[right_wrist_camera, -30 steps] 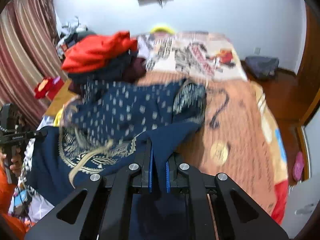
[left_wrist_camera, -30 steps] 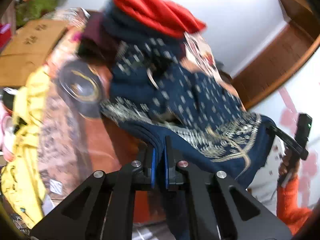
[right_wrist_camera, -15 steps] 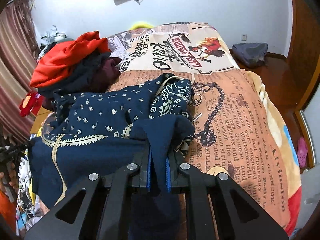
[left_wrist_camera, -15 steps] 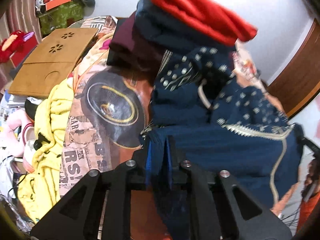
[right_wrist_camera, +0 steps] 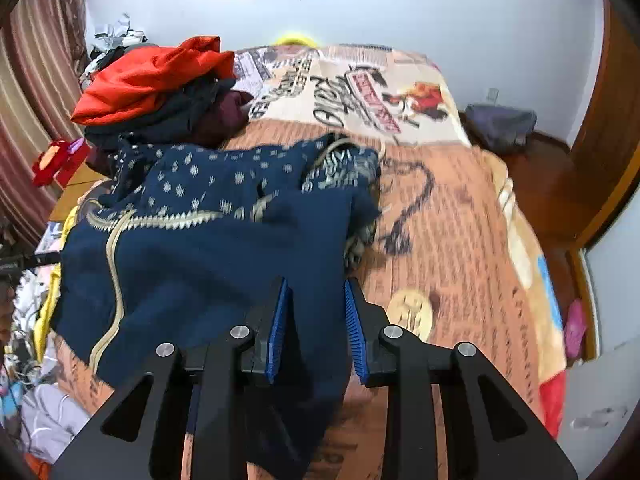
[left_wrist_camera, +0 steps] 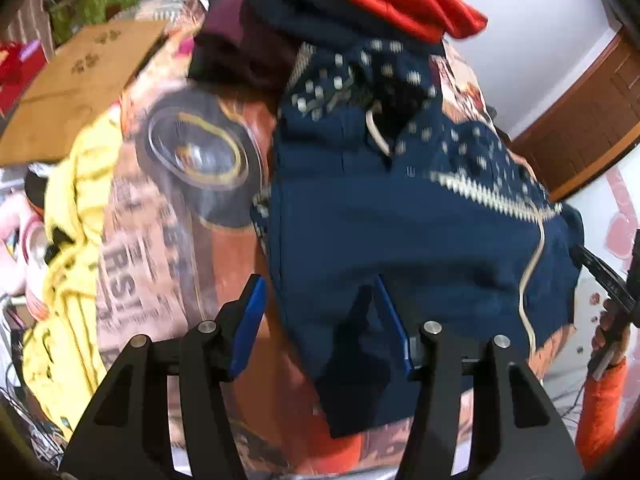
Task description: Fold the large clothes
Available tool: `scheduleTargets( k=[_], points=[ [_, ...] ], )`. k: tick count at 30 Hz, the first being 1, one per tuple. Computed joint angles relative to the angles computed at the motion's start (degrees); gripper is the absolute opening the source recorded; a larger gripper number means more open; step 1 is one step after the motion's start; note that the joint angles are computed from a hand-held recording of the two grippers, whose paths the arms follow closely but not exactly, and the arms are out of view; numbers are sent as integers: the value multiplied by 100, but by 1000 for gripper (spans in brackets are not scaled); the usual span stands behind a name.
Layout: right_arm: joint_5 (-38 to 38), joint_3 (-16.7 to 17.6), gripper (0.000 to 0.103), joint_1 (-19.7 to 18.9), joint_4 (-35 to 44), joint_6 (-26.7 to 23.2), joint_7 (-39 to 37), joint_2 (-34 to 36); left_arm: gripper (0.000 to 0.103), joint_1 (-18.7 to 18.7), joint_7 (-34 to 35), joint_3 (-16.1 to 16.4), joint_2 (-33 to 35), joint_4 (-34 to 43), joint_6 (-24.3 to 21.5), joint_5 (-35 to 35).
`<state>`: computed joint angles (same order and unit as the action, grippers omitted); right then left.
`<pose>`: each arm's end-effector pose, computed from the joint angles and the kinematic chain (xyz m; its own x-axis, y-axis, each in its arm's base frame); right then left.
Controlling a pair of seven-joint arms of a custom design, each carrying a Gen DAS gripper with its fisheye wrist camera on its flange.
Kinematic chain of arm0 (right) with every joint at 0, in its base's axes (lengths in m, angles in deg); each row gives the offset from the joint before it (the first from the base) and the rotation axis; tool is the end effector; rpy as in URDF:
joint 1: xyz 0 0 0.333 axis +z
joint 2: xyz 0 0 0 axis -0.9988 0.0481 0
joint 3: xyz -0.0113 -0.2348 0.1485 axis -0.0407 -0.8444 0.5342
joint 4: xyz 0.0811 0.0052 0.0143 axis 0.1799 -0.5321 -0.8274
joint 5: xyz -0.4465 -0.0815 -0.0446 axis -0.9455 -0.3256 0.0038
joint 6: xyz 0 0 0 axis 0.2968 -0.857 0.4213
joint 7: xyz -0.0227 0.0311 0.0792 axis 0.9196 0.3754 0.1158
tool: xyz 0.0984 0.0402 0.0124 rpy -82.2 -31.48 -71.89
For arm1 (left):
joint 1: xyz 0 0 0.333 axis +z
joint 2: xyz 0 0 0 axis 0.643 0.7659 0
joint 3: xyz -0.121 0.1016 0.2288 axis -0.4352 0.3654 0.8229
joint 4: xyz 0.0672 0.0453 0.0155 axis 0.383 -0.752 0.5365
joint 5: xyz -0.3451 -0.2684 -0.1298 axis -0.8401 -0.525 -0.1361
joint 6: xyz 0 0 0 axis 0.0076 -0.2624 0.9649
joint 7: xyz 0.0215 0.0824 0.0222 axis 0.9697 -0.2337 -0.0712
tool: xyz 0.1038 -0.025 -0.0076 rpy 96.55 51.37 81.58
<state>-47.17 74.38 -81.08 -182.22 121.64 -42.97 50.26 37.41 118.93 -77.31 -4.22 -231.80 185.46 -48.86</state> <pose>0.6274 0.0399 0.5446 0.6176 -0.7801 -0.0998 -0.6452 -0.4301 -0.6314 0.4692 -0.0766 0.5070 0.4237 -0.8452 0.3258 -0.7391 -0.5305 -0.4151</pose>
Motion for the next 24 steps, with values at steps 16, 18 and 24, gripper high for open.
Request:
scheduleTargets(
  k=[16, 18, 24],
  points=[
    [-345, -113, 48, -70, -418, -527, 15, -351, 65, -732, 451, 428, -275, -850, 576, -1790],
    [-376, -111, 52, -66, -507, -523, -75, -407, 65, -758, 455, 404, -220, -812, 616, -1794],
    [-427, -109, 54, 33, -1027, -299, -268, -794, 63, -692, 481, 196, 8, -534, 615, -1479]
  ],
)
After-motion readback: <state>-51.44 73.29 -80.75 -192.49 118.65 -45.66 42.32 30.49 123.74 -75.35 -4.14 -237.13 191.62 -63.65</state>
